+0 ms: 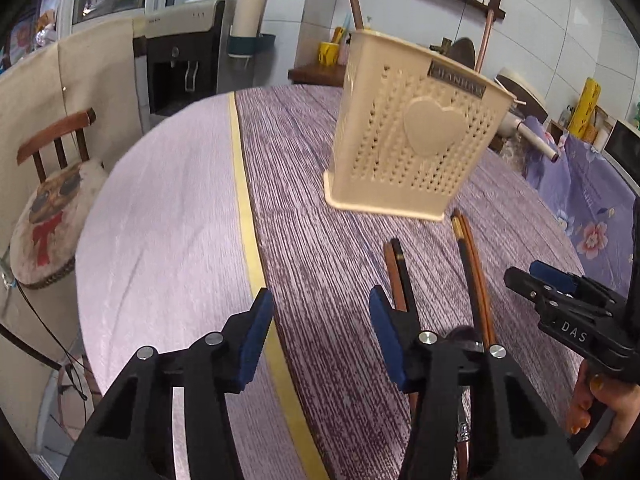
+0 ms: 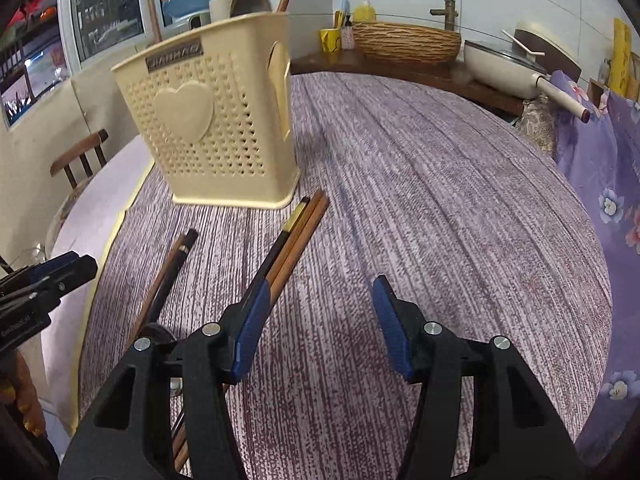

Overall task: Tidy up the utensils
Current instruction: 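Move both grippers back down toward the loose chopsticks on the table, then close the left gripper on a wooden chopstick while the right gripper grasps another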

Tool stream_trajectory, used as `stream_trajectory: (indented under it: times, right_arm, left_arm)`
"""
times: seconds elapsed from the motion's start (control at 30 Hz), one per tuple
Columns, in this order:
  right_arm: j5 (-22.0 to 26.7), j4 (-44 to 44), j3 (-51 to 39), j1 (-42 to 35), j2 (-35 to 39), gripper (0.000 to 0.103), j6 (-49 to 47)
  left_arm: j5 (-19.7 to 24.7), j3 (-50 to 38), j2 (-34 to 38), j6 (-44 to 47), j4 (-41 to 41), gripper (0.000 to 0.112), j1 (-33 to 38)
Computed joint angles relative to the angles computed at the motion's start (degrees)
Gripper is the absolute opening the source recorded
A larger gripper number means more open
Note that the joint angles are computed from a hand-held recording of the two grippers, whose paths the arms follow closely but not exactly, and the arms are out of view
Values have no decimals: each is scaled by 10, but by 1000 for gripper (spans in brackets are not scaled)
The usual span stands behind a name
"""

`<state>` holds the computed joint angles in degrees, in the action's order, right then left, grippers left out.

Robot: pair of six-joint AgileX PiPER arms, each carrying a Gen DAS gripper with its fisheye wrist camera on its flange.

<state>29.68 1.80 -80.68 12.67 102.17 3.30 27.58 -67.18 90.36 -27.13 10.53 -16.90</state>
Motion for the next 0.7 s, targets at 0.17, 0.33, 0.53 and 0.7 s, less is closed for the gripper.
stream_trajectory:
  times: [0.17, 0.33, 0.53, 0.7]
  right_arm:
    - [15, -15, -8, 15, 11, 54, 10]
    - [25, -32, -15, 22, 22, 54, 26]
    - [41, -61, -20, 19, 22, 54, 44]
    - [38, 45, -13, -25, 21, 52, -19]
  left_arm:
    - [-4, 7, 2, 0, -2, 47, -7]
    - [-1, -3, 12, 7, -6, 47, -13]
    - [8, -15, 25, 23, -19, 47, -24]
    - [13, -23, 31, 39, -28, 47, -32]
